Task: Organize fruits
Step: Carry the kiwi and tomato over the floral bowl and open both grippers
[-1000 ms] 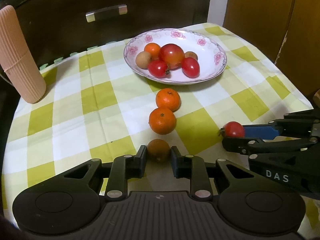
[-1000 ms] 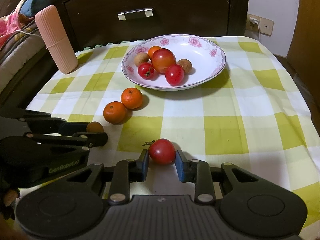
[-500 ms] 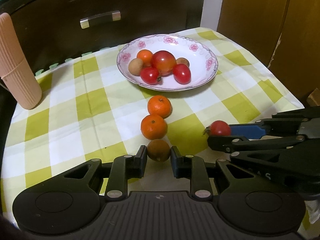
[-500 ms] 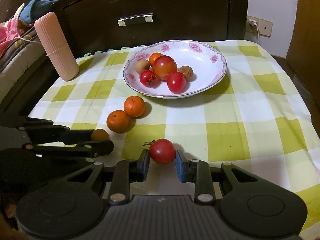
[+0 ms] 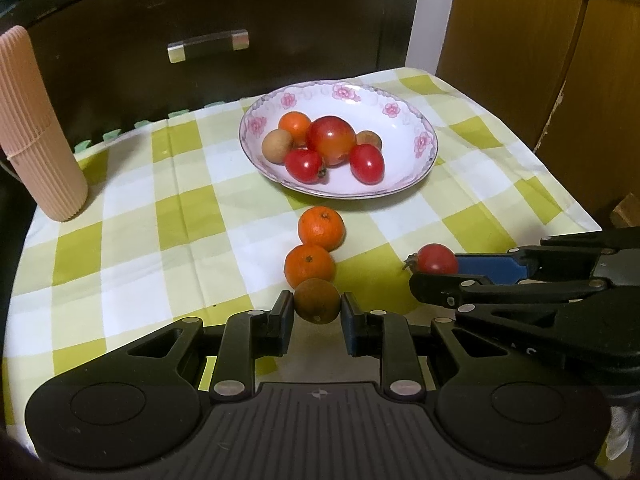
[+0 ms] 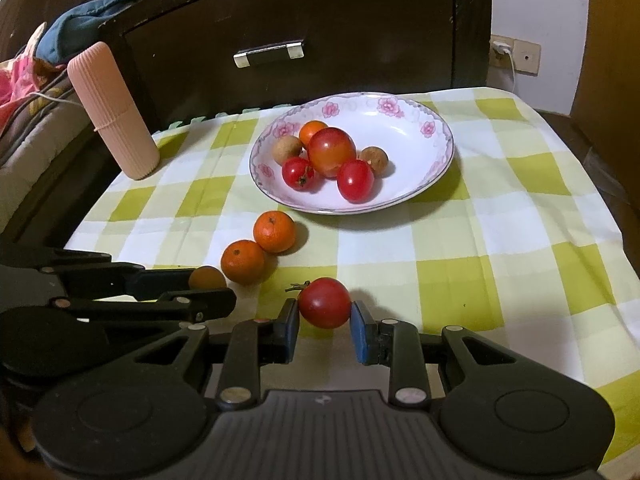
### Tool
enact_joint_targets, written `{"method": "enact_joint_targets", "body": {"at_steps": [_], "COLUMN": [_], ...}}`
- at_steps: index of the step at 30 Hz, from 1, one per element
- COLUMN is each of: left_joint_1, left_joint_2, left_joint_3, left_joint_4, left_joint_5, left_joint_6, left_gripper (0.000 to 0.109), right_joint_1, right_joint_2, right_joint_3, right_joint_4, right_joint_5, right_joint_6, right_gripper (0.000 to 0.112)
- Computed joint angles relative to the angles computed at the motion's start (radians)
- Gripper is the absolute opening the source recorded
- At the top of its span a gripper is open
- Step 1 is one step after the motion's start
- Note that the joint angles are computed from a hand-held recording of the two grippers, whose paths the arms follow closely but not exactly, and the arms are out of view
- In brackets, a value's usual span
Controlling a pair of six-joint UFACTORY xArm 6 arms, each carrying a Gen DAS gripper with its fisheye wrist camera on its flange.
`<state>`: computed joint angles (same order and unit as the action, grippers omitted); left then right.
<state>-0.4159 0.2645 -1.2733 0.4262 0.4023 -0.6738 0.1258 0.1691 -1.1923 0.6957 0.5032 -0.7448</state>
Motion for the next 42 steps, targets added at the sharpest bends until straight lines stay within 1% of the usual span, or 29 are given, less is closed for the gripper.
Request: {"method": "enact_joint_targets", "body": {"at_steps": [14, 23, 29, 33, 36, 42], "left_joint_1": [0.001, 0.014, 0.029, 0.038, 0.044, 0.055], "left_joint_2": [-0.003, 0.021, 0.078, 0.126, 0.172, 0.271], "left_joint_3": [-0.009, -0.062, -0.150, -0.219, -0.285, -0.430], "left_joint_4": [0.028, 0.066, 0.065, 0.065, 0.063, 0.019], "left_joint_5": [0.003, -0.011, -0.020, -0.017, -0.004, 0.019], "left_joint_6": [-0.020, -0.045, -0.044, -0.037, -0.028, 0.026], "left_gripper": [0.031, 0.031, 0.031, 0.031, 0.031, 0.031], "right_joint_1": [0.003, 0.002, 0.000, -0.007, -0.010, -0.017], "right_joint_2": [-0.002, 0.017, 0.064, 0.123, 0.175, 0.270], "right_joint_3": [0.001, -0.042, -0.119, -0.203, -0.269, -0.400], "right_joint_4": [0.023, 0.046, 0.051, 0.040, 0.026, 0.000], "right_joint_5": [-0.010, -0.019, -0.028, -0.014, -0.009, -0.007], "right_joint_6": [-0.005, -0.002, 0.017, 0.045, 0.073, 0.111], "right_gripper": [0.027, 0.027, 0.027, 0.027, 0.027, 0.027]}}
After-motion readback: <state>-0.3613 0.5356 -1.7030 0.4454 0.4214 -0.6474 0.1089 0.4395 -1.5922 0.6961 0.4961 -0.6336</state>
